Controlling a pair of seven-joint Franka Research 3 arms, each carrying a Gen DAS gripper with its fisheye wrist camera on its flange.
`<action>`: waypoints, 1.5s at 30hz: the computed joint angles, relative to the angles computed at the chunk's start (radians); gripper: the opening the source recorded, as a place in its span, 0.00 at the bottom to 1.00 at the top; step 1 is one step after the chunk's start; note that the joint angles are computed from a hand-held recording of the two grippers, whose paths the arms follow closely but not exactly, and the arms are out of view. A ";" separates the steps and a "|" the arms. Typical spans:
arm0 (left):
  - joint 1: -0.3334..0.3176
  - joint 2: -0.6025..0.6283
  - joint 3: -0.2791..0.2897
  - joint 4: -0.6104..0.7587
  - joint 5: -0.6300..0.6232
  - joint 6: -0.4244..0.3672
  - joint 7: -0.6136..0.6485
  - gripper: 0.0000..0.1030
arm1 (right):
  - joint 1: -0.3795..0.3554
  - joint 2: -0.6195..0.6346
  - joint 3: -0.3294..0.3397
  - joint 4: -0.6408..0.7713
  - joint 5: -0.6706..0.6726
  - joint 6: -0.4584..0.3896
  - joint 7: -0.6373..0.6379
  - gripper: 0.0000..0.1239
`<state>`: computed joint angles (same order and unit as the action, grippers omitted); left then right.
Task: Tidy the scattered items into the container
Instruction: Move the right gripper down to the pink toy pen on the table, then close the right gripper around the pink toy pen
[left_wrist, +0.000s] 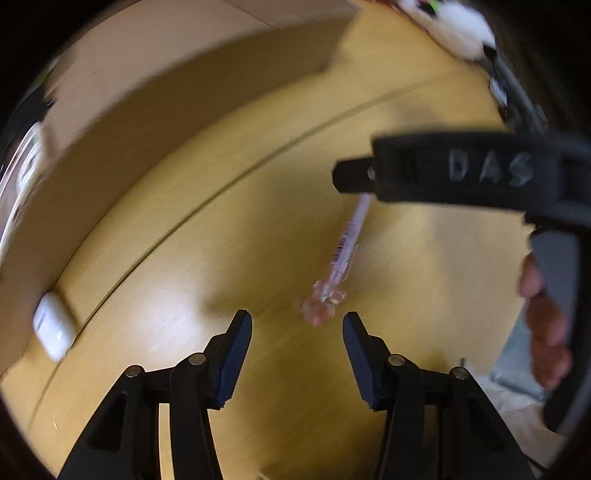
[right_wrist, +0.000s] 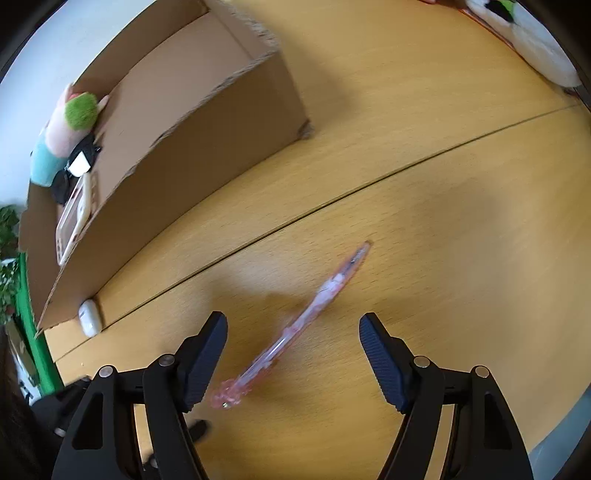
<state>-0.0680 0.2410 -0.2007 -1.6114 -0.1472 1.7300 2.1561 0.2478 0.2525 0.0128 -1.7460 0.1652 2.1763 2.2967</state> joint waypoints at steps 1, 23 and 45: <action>-0.006 0.004 -0.003 -0.005 0.006 0.001 -0.005 0.49 | 0.000 -0.004 -0.002 -0.007 -0.006 -0.001 0.001 0.63; 0.005 -0.009 -0.006 -0.028 -0.049 -0.047 -0.015 0.17 | -0.016 0.002 0.006 -0.007 0.072 0.039 -0.072 0.02; 0.028 -0.061 0.023 -0.021 -0.136 -0.089 0.012 0.17 | -0.029 -0.099 0.025 -0.080 0.213 0.007 -0.040 0.46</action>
